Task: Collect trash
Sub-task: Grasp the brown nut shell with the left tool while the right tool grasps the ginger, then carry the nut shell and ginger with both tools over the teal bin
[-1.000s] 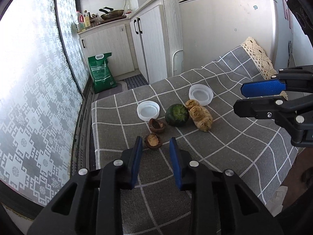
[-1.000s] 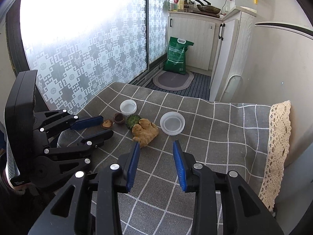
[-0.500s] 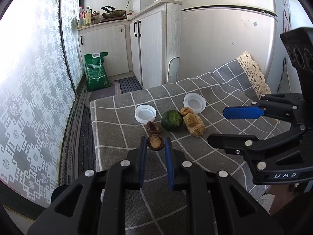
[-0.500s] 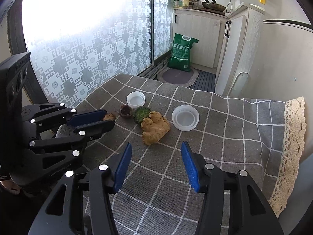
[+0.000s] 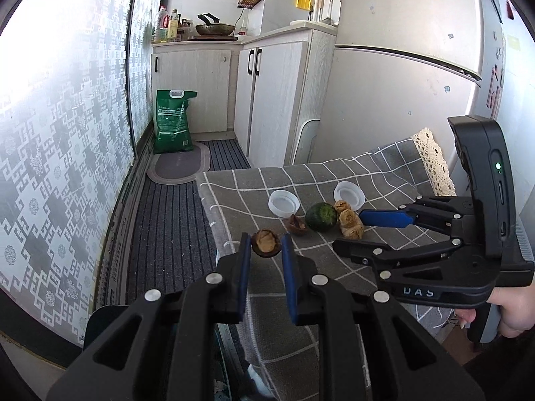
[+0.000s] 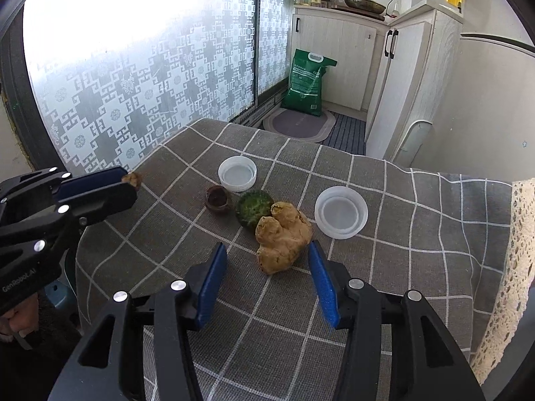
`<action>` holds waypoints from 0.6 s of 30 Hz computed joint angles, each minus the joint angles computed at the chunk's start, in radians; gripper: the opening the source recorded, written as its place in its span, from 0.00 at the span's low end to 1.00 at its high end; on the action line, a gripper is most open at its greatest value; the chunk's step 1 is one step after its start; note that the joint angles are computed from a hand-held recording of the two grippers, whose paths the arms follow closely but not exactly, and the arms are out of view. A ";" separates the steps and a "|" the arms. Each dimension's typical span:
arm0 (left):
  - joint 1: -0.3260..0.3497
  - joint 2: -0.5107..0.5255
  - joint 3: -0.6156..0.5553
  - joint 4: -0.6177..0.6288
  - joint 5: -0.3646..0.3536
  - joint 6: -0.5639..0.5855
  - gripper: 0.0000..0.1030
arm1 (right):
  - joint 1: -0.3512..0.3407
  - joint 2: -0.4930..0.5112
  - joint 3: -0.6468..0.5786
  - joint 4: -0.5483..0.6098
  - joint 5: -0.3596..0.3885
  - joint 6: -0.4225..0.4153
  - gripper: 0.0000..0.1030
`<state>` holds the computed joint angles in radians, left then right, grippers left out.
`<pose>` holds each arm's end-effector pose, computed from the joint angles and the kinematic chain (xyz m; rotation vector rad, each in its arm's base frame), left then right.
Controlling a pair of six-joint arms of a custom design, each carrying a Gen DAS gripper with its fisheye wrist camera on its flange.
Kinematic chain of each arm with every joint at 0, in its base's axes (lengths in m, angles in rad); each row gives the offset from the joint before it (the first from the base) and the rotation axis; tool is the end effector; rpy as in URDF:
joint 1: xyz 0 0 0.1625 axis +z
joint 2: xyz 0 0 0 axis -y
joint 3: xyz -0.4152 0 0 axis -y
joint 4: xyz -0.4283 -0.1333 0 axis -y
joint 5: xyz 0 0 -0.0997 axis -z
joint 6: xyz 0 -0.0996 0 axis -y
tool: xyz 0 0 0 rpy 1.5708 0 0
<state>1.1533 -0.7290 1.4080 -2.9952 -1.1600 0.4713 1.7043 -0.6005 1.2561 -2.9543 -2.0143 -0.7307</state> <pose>-0.1573 -0.7815 0.1706 0.9086 2.3911 -0.9821 0.1984 -0.7970 0.1352 0.8252 -2.2861 0.7210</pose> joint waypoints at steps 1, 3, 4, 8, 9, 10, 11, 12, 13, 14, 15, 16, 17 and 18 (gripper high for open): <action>0.001 -0.004 0.003 -0.003 -0.001 0.001 0.19 | 0.001 0.005 -0.009 -0.001 -0.007 0.004 0.46; 0.006 -0.012 0.008 -0.005 -0.003 0.000 0.19 | 0.000 0.014 -0.030 0.014 -0.013 0.027 0.42; 0.008 -0.016 0.010 -0.007 -0.004 -0.002 0.19 | 0.000 0.018 -0.040 0.025 -0.018 0.038 0.41; 0.017 -0.036 0.020 -0.007 -0.011 -0.011 0.19 | 0.000 0.031 -0.062 0.036 -0.029 0.052 0.35; 0.018 -0.040 0.023 -0.008 -0.012 -0.011 0.19 | 0.000 0.033 -0.065 0.040 -0.031 0.057 0.33; 0.020 -0.044 0.025 -0.009 -0.013 -0.012 0.19 | 0.001 0.034 -0.068 0.046 -0.035 0.062 0.27; 0.022 -0.048 0.028 -0.011 -0.014 -0.013 0.19 | 0.001 0.033 -0.071 0.055 -0.036 0.070 0.26; 0.023 -0.052 0.031 -0.013 -0.014 -0.014 0.19 | 0.002 0.032 -0.072 0.063 -0.038 0.078 0.26; 0.024 -0.056 0.034 -0.014 -0.014 -0.015 0.19 | 0.003 0.029 -0.070 0.066 -0.041 0.081 0.25; 0.025 -0.059 0.037 -0.017 -0.013 -0.016 0.19 | 0.005 0.028 -0.067 0.065 -0.047 0.081 0.25; 0.027 -0.063 0.040 -0.018 -0.013 -0.017 0.19 | 0.008 0.026 -0.065 0.061 -0.053 0.079 0.25; 0.029 -0.067 0.042 -0.020 -0.013 -0.019 0.19 | 0.011 0.024 -0.060 0.053 -0.060 0.078 0.25; 0.034 -0.070 0.040 -0.019 -0.015 -0.020 0.19 | 0.014 0.019 -0.054 0.044 -0.064 0.080 0.25; 0.036 -0.074 0.043 -0.020 -0.015 -0.023 0.19 | 0.017 0.013 -0.046 0.033 -0.063 0.078 0.25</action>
<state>1.1888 -0.8035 1.4508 -3.0154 -1.1750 0.4486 1.7218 -0.5873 1.2104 -2.9215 -2.0770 -0.6526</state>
